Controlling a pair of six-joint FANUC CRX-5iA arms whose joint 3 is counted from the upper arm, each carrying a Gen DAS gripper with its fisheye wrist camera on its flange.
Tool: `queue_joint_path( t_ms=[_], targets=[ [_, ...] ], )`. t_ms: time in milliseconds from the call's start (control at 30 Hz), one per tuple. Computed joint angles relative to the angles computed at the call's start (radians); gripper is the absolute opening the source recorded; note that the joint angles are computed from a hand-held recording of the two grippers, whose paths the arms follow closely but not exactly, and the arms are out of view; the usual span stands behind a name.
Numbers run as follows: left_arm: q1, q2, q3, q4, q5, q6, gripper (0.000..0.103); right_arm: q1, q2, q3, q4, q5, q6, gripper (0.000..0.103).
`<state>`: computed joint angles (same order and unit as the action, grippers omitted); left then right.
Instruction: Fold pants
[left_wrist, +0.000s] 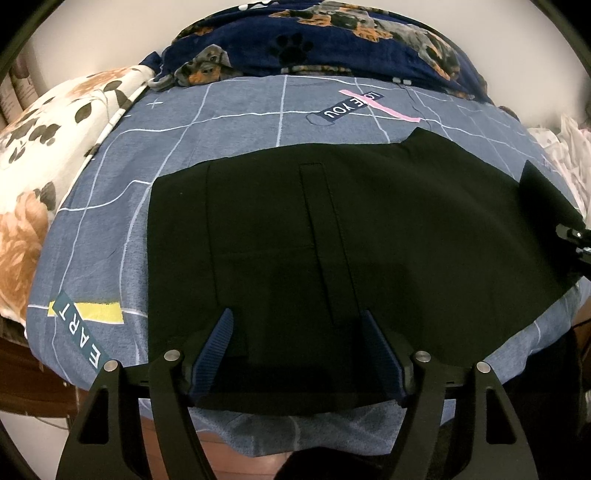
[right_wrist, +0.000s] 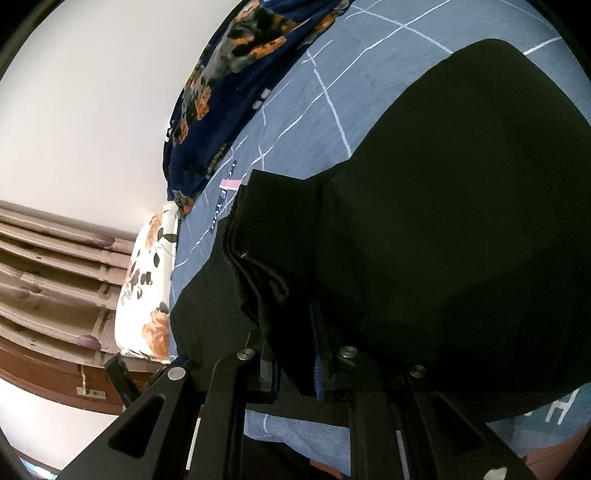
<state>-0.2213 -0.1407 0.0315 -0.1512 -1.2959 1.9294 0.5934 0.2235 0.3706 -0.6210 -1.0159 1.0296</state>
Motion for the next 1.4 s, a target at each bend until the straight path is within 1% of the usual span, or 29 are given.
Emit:
queue_joint_path(
  t_ms=[467,1400],
  targets=[
    [-0.001,0.002,0.003,-0.002,-0.003,0.000,0.073,0.023,0.022,0.030,0.023,-0.014,0.002,0.014],
    [-0.008,0.010,0.009,-0.011,-0.010,-0.010,0.075,0.027,0.036,0.048,0.001,-0.032,0.022,0.014]
  ],
)
